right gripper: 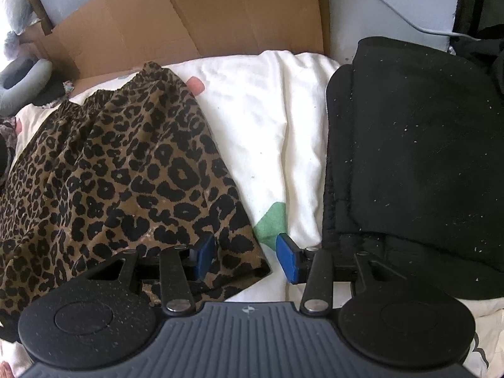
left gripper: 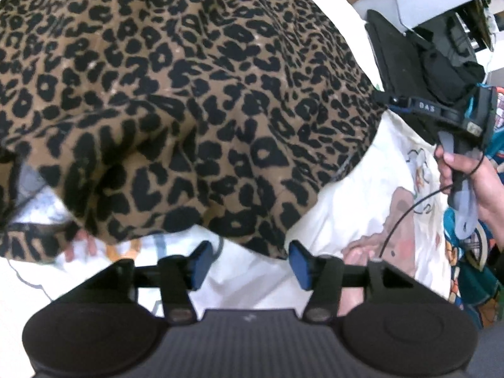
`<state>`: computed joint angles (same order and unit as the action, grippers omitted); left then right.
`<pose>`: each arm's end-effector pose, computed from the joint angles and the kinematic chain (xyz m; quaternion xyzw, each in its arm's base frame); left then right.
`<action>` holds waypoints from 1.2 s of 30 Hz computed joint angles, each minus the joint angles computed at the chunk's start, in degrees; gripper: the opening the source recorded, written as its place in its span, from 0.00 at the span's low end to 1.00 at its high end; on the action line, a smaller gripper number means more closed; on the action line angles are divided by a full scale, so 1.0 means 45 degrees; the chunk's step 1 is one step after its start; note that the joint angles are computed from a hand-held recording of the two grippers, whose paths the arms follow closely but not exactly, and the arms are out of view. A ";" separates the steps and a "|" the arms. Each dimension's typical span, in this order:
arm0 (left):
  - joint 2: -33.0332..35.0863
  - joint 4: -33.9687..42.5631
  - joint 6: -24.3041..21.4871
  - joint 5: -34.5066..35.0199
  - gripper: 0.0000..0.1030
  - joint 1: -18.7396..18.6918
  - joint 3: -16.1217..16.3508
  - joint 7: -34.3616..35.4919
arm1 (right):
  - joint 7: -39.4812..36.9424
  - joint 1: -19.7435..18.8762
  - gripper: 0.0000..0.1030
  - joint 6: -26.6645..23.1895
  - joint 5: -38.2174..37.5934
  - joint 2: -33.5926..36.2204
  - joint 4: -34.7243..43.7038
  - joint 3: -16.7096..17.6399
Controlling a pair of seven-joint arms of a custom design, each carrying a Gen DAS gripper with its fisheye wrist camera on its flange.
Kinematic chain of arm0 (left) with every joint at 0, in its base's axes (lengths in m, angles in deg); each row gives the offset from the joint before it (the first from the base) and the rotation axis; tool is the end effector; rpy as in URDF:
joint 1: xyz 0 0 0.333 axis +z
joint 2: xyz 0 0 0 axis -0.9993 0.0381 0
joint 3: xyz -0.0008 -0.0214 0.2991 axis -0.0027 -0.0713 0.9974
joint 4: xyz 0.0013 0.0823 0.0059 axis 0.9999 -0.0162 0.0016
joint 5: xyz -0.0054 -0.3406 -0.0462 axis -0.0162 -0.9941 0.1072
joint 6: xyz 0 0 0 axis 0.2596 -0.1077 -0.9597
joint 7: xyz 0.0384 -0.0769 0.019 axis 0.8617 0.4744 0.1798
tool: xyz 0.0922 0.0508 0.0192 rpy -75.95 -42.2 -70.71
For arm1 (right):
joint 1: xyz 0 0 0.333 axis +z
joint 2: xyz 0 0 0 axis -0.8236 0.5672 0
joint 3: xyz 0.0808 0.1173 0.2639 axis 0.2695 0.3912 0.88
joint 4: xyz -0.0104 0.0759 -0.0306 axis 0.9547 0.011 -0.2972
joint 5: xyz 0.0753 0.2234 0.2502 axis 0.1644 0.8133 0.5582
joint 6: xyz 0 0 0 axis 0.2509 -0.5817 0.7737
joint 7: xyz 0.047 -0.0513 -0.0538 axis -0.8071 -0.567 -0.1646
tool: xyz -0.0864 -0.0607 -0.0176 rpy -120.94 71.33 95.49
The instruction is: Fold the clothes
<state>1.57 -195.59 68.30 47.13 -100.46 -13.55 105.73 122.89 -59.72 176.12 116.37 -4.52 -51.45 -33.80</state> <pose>0.4710 -0.2331 0.5055 0.7129 -0.6564 0.2164 0.1187 0.6630 0.0091 0.4963 -0.7925 0.5362 -0.0670 0.2827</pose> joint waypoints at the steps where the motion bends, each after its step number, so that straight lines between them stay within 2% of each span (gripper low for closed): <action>1: 0.0049 -0.0024 0.0092 -0.0019 0.57 -0.0005 -0.0010 -0.0132 | 0.0011 -0.0010 0.49 -0.0073 0.0025 0.0055 0.0079 0.0016; 3: 0.0181 -0.0017 0.0211 -0.0089 0.57 -0.0027 -0.0029 -0.0192 | -0.0143 0.0023 0.49 -0.0437 -0.0121 0.0146 0.0247 0.0056; 5: 0.0245 -0.0004 0.0291 -0.0079 0.57 -0.0043 -0.0042 -0.0197 | -0.0287 0.0071 0.41 -0.0781 -0.0266 0.0236 0.0415 0.0076; 7: 0.0142 -0.0146 0.0407 -0.0186 0.57 -0.0032 -0.0026 -0.0305 | -0.0301 0.0146 0.24 -0.0796 -0.0447 0.0210 0.0382 0.0014; 8: 0.0079 -0.0230 0.0460 -0.0235 0.57 -0.0024 -0.0017 -0.0379 | -0.0277 0.0169 0.21 -0.0822 -0.0518 0.0208 0.0389 -0.0013; 10: -0.0065 -0.0456 0.0586 -0.0533 0.57 0.0002 0.0027 -0.0439 | 0.0083 0.0117 0.08 -0.1018 -0.0452 0.0339 0.0678 -0.0065; 12: -0.0183 -0.0684 0.0698 -0.1137 0.59 0.0049 0.0113 -0.0285 | 0.0222 0.0126 0.04 -0.0949 -0.0518 0.0352 0.0766 -0.0089; 20: -0.0322 -0.1229 0.1370 -0.1292 0.57 0.0065 0.0072 -0.0240 | 0.0540 0.0225 0.04 -0.0576 -0.0728 0.0137 0.0450 -0.0085; 22: -0.0398 -0.1387 0.1455 -0.1293 0.44 0.0056 0.0077 -0.0353 | 0.0584 0.0194 0.04 -0.0550 -0.0680 0.0135 0.0412 -0.0085; 24: -0.0435 -0.1397 0.1210 -0.1457 0.22 0.0095 0.0166 -0.0318 | 0.0649 0.0131 0.05 -0.0600 -0.0572 0.0180 0.0470 -0.0071; 25: -0.0440 -0.1370 0.1032 -0.1554 0.08 0.0129 0.0216 -0.0280 | 0.0644 0.0091 0.05 -0.0624 -0.0500 0.0200 0.0496 -0.0054; 27: -0.0491 -0.1185 0.0604 -0.1317 0.04 0.0169 0.0240 -0.0009 | 0.0592 0.0077 0.04 -0.0592 -0.0471 0.0205 0.0467 -0.0042; 36: -0.0521 0.0804 -0.2099 0.1078 0.03 0.0230 0.0201 0.2248 | 0.0482 0.0275 0.03 -0.0154 -0.0953 0.0012 0.0526 -0.0086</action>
